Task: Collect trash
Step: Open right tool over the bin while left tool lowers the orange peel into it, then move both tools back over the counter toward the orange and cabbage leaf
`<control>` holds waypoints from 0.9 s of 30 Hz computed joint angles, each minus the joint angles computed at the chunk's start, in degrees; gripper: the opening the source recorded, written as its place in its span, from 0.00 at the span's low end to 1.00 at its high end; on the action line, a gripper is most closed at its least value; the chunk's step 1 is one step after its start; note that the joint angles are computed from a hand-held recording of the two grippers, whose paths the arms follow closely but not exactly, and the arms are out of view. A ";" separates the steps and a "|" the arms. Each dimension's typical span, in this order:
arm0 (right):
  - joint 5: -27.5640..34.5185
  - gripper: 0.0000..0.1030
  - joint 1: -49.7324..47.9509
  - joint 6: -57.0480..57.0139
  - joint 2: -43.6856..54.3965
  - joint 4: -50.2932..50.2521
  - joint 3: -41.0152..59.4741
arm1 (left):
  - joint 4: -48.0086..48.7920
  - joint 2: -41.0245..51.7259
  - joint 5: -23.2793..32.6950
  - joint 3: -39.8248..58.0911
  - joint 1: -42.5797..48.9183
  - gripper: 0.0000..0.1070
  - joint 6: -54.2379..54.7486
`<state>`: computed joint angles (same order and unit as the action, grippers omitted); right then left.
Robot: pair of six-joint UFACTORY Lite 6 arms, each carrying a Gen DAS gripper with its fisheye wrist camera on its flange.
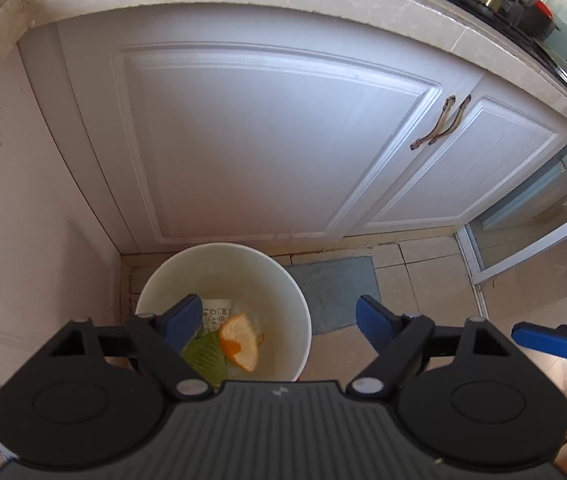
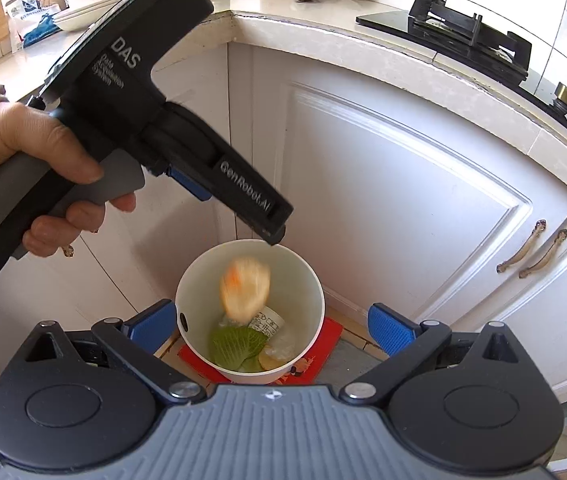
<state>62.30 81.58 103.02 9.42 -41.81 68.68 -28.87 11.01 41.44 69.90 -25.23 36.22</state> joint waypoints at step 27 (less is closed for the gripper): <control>1.41 1.00 -5.12 -20.17 5.17 -1.50 16.11 | 4.62 -19.76 8.73 3.76 15.41 0.83 1.71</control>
<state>63.71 76.46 82.85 14.58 -43.31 84.79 -24.25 -8.75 50.17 73.66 -9.82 37.92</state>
